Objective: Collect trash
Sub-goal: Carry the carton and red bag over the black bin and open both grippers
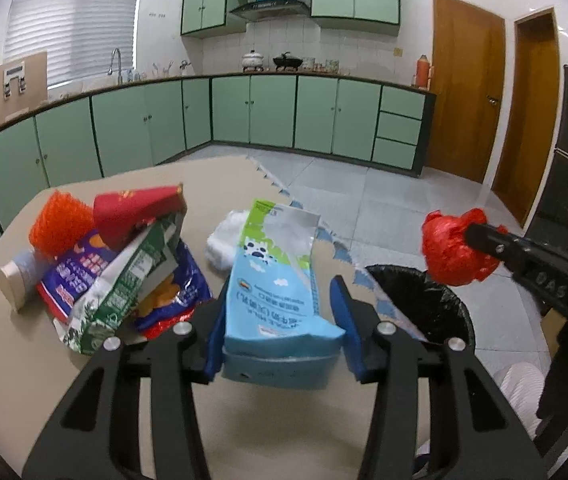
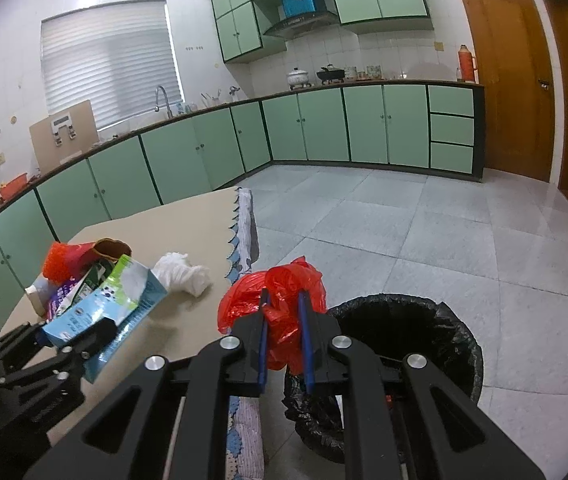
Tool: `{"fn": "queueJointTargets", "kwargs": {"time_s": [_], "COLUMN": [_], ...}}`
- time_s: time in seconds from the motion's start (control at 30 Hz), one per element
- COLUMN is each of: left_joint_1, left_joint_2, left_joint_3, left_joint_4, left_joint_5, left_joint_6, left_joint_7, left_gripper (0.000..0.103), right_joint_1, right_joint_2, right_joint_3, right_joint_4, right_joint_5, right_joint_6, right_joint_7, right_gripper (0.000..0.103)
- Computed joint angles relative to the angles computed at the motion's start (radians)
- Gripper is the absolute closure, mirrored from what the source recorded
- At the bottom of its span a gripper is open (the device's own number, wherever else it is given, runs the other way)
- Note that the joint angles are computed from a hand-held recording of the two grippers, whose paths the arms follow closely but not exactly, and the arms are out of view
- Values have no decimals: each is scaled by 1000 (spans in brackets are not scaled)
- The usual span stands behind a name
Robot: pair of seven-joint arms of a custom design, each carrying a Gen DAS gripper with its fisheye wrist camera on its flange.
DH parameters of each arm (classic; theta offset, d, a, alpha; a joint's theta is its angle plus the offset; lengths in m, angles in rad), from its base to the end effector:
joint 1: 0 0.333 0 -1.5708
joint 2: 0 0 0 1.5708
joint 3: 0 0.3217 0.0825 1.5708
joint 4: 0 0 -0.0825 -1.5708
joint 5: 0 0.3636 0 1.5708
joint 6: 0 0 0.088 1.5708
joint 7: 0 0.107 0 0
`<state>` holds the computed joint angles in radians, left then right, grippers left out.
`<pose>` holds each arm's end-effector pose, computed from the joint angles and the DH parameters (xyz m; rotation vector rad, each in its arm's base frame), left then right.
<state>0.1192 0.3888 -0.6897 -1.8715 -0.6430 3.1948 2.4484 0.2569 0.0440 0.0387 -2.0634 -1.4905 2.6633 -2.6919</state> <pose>0.6037 -0.2520 0.4607 -1.1160 2.1580 -1.2214 0.5359 0.1930 0.4686 -1.1285 1.9177 -0.9273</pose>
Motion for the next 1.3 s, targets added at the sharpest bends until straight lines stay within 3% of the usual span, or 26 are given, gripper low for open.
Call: {"fn": "queueJointTargets", "kwargs": {"time_s": [0.13, 0.33, 0.77, 0.93, 1.3], "left_joint_1": [13, -84, -229, -325, -457], "left_joint_2": [9, 31, 116, 166, 277], "left_joint_3": [-30, 54, 129, 202, 300], "left_joint_4": [12, 83, 238, 332, 491], "left_joint_5": [5, 25, 74, 130, 252], "left_joint_6": [-2, -51, -93, -144, -233], "left_joint_7": [12, -19, -67, -131, -237], "left_gripper": [58, 58, 58, 58, 58], "right_joint_1": [1, -5, -35, -60, -117], "right_joint_2": [-13, -45, -100, -107, -99], "right_joint_3": [2, 8, 20, 9, -22], "right_joint_4": [-11, -38, -89, -112, -166], "right_joint_5": [-11, -10, 29, 46, 77], "right_joint_6": [-12, -52, -121, -128, -96], "right_joint_7": [13, 23, -4, -4, 0], "right_gripper": [90, 90, 90, 90, 90]}}
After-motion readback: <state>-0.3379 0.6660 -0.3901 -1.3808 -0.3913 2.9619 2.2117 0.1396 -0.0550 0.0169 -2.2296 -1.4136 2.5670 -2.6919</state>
